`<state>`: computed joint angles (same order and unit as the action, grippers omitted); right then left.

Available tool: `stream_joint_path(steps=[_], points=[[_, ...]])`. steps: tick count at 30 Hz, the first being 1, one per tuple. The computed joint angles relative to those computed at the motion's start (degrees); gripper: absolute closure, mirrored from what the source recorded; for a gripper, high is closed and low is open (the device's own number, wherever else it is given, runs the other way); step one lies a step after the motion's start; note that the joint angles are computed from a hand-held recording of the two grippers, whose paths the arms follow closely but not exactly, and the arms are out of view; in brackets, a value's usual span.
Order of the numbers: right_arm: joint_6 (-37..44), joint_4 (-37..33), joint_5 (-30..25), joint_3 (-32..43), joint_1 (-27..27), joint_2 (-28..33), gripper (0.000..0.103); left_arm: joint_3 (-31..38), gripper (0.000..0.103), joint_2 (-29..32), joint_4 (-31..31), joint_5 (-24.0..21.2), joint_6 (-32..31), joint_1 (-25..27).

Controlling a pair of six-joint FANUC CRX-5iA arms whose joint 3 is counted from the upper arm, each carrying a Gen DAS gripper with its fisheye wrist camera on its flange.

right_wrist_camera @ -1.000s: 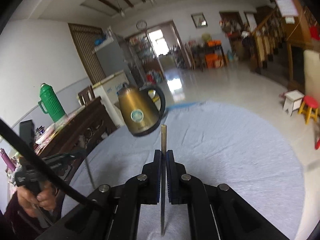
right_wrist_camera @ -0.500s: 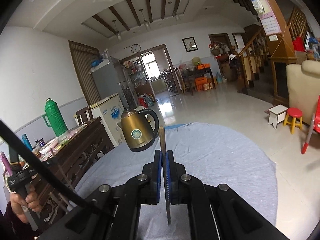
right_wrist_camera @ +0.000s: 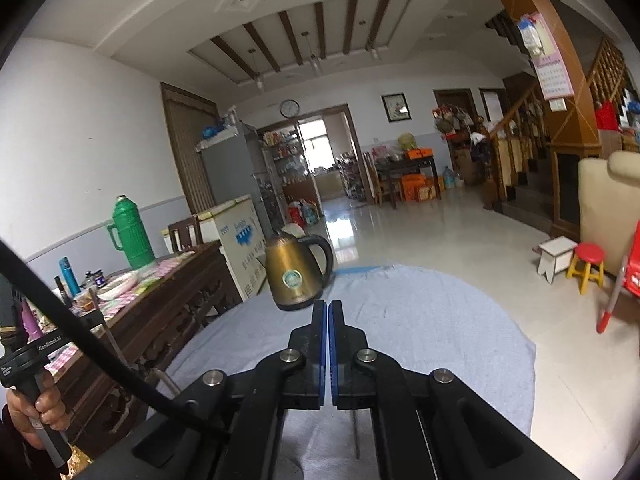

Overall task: Organize utensils
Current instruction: 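Lift both chopsticks and carry them over the grey cup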

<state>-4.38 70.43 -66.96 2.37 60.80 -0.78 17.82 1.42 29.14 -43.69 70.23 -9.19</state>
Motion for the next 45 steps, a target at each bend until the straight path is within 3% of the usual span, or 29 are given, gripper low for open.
stream_joint_path(steps=[6,10,13,15,18,22,26,33,35,36,39,45], points=[[3.6,-0.9,-0.9,2.6,0.2,1.7,0.102,-2.2,0.098,-1.6,4.4,2.5,-5.0,-1.9],[2.3,-9.7,-0.9,1.0,-1.9,-0.2,0.101,-2.8,0.098,-1.5,5.5,2.4,-5.5,-2.5],[3.0,-26.1,0.8,-1.7,-6.4,-3.5,0.092,-2.2,0.098,-0.6,5.2,1.5,-4.6,-2.5],[6.4,-37.6,2.6,-2.4,-9.8,-4.7,0.073,-2.2,0.098,-0.3,5.2,1.4,-4.4,-2.4],[14.8,-49.4,4.1,-3.8,-13.1,-4.9,0.073,-1.8,0.098,0.1,5.0,0.9,-4.3,-2.3],[30.4,-57.4,3.1,0.7,-14.7,-1.5,0.073,-1.3,0.098,0.1,3.8,0.1,-3.7,-2.7],[43.8,-60.2,-2.3,9.0,-15.7,5.6,0.061,-1.8,0.098,-0.4,4.1,-0.2,-4.1,-3.0],[54.3,-63.4,-11.8,20.4,-16.9,16.3,0.061,-1.7,0.098,-0.7,4.3,-0.7,-4.0,-2.9],[54.9,-61.2,-14.7,22.3,-16.3,19.0,0.07,-1.8,0.098,-0.9,4.2,-0.7,-4.0,-2.9],[55.4,-59.8,-14.7,22.4,-15.9,19.3,0.085,-1.9,0.098,-0.9,4.4,-0.7,-4.1,-2.9],[53.3,-58.8,-15.5,22.7,-16.0,19.7,0.094,-2.2,0.098,-1.0,5.2,-0.8,-4.4,-2.8],[44.6,-53.8,-9.4,15.8,-15.7,12.7,0.097,-3.4,0.098,-1.6,7.9,-1.2,-5.5,-2.6]])
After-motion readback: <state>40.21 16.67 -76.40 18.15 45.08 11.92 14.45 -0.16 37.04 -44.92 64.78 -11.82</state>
